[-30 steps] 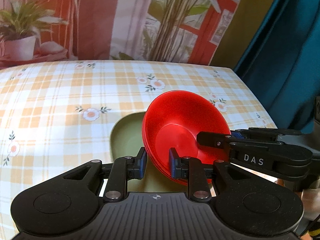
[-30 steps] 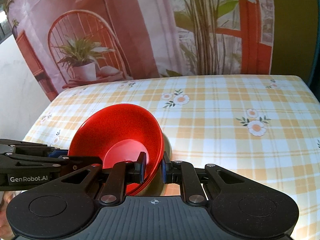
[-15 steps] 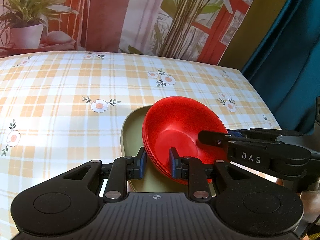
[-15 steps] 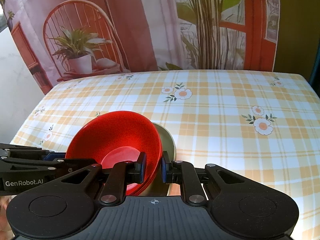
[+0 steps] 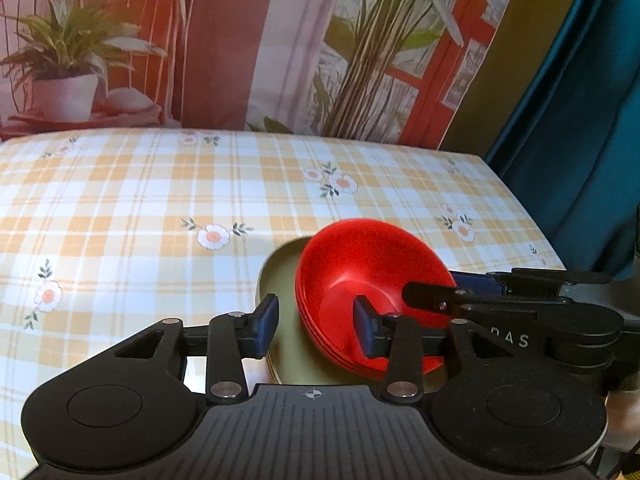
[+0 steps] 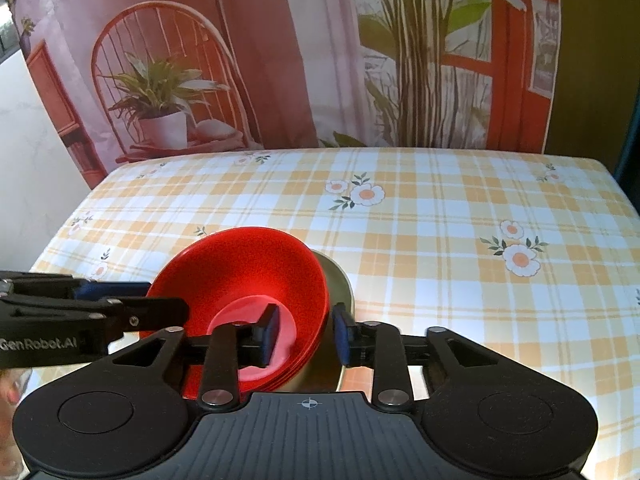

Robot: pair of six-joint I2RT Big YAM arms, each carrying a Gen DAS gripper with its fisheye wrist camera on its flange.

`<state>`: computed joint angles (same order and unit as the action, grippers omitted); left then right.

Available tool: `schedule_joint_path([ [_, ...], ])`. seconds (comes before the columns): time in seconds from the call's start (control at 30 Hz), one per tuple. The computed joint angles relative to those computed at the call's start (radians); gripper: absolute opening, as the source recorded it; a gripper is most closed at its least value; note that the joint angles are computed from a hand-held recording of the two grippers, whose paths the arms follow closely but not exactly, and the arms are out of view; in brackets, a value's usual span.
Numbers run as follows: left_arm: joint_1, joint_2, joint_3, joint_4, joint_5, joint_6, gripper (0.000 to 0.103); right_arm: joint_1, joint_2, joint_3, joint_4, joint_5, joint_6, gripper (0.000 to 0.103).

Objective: Organize plates and bowls
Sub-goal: 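Open both tools to release the red bowl on the plates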

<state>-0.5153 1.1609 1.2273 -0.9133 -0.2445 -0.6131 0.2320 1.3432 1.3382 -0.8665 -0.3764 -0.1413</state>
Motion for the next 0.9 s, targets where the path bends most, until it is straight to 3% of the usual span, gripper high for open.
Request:
schedule_joint_path([
  [0.17,-0.021,-0.018,-0.001,-0.003,-0.04,0.016,0.065,-0.002,-0.023,-0.01,0.012,0.01,0.013,0.058],
  [0.33,-0.045,-0.043,-0.008,-0.017,-0.087,0.015,0.07,-0.004,-0.052,-0.024,0.027,0.027,0.025,0.074],
  [0.43,-0.061,-0.064,-0.012,-0.023,-0.126,0.011,0.087,-0.009,-0.078,-0.04,0.046,0.037,0.037,0.089],
  [0.47,-0.069,-0.072,-0.015,-0.024,-0.147,0.009,0.092,-0.012,-0.084,-0.043,0.048,0.034,0.039,0.092],
  [0.53,-0.08,-0.085,-0.016,-0.037,-0.172,0.011,0.092,-0.018,-0.097,-0.048,0.046,0.033,0.044,0.093],
  [0.63,-0.093,-0.098,-0.005,-0.08,-0.202,0.0,0.096,-0.027,-0.122,-0.061,0.05,0.03,0.051,0.103],
  [0.73,-0.112,-0.124,-0.007,-0.094,-0.231,-0.014,0.103,-0.037,-0.146,-0.071,0.042,0.019,0.046,0.103],
  [0.9,-0.167,-0.145,0.015,-0.146,-0.307,-0.049,0.103,-0.05,-0.198,-0.09,0.034,0.003,0.045,0.103],
])
